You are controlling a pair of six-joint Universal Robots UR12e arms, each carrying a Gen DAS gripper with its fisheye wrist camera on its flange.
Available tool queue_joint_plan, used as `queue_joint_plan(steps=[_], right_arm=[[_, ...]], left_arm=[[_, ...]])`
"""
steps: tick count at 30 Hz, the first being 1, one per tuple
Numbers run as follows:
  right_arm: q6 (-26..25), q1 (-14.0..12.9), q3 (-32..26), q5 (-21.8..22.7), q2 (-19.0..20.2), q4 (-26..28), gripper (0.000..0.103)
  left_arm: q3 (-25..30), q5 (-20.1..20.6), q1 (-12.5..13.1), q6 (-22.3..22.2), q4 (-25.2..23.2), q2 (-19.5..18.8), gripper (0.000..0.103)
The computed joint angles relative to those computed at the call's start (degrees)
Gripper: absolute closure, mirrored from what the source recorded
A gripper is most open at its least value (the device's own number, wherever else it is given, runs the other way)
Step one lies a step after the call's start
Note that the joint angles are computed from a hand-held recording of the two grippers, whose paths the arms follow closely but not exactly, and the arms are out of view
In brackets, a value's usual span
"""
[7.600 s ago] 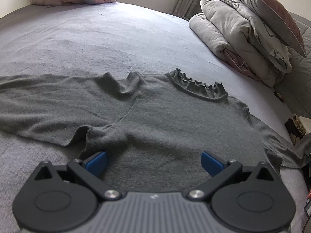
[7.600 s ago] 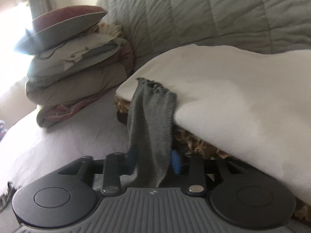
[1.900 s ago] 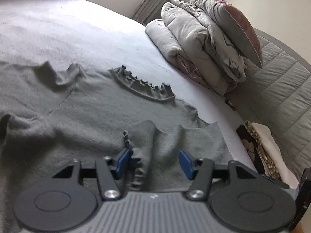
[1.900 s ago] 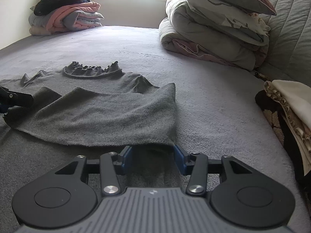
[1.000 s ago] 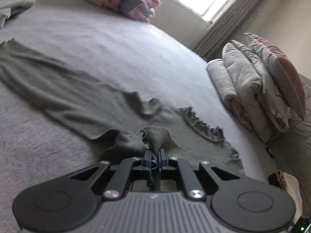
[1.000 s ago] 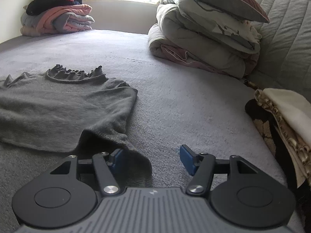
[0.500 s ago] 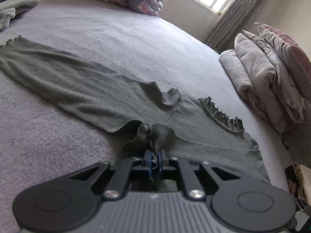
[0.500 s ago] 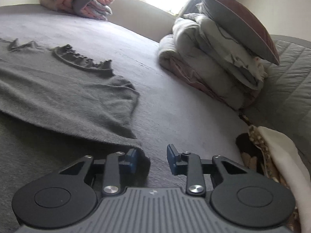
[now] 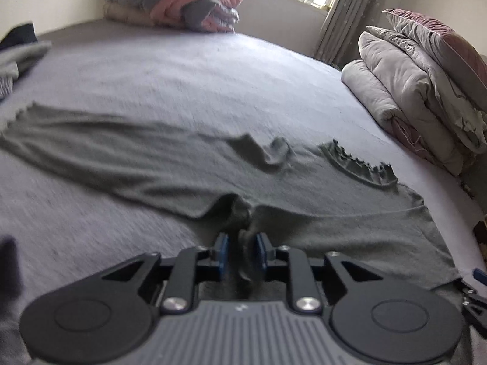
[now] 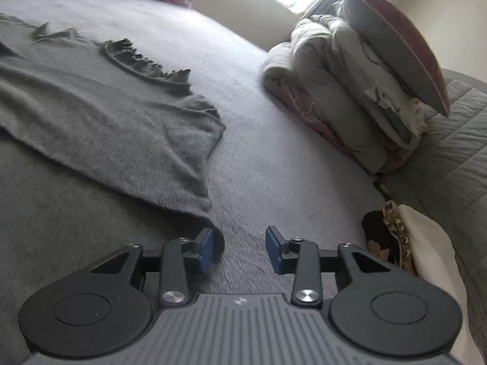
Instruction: Fold clothes
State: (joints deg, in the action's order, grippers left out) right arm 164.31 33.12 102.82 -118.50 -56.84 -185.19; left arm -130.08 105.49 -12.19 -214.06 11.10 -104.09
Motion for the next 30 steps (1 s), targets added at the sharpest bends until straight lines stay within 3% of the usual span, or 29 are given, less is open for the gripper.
queue_joint_plan(steps=[5, 7, 13, 16, 19, 27, 30], right_arm=[[10.6, -2.0, 1.9, 5.4, -2.5, -1.4, 0.064], [14.0, -2.4, 1.8, 7.3, -2.5, -3.3, 0.064], [16.9, -1.8, 0.0, 10.3, -0.7, -6.5, 0.064], [16.4, -1.1, -1.6, 10.5, 0.4, -5.3, 0.064], [16.6, -0.7, -2.9, 10.9, 1.2, -3.7, 0.064], [20.2, -1.1, -4.8, 12.2, 1.8, 3.0, 0.063], [21.1, -0.8, -5.0, 11.5, 1.7, 3.3, 0.063]], left_arm=[[-0.4, 1.7, 0.0, 3.2, 4.0, -0.1, 0.079], [-0.6, 0.3, 0.3, 5.1, 6.8, -0.6, 0.079], [-0.8, -12.8, 3.5, 12.6, 15.5, -3.0, 0.08], [0.2, -12.0, 3.2, 15.7, 11.8, -3.5, 0.08], [0.7, -11.5, 3.4, 14.2, 5.8, -3.2, 0.082], [-0.8, -15.3, 5.2, 14.4, 7.4, -2.2, 0.084], [-1.5, -16.6, 5.7, 14.4, 8.4, -1.3, 0.075]])
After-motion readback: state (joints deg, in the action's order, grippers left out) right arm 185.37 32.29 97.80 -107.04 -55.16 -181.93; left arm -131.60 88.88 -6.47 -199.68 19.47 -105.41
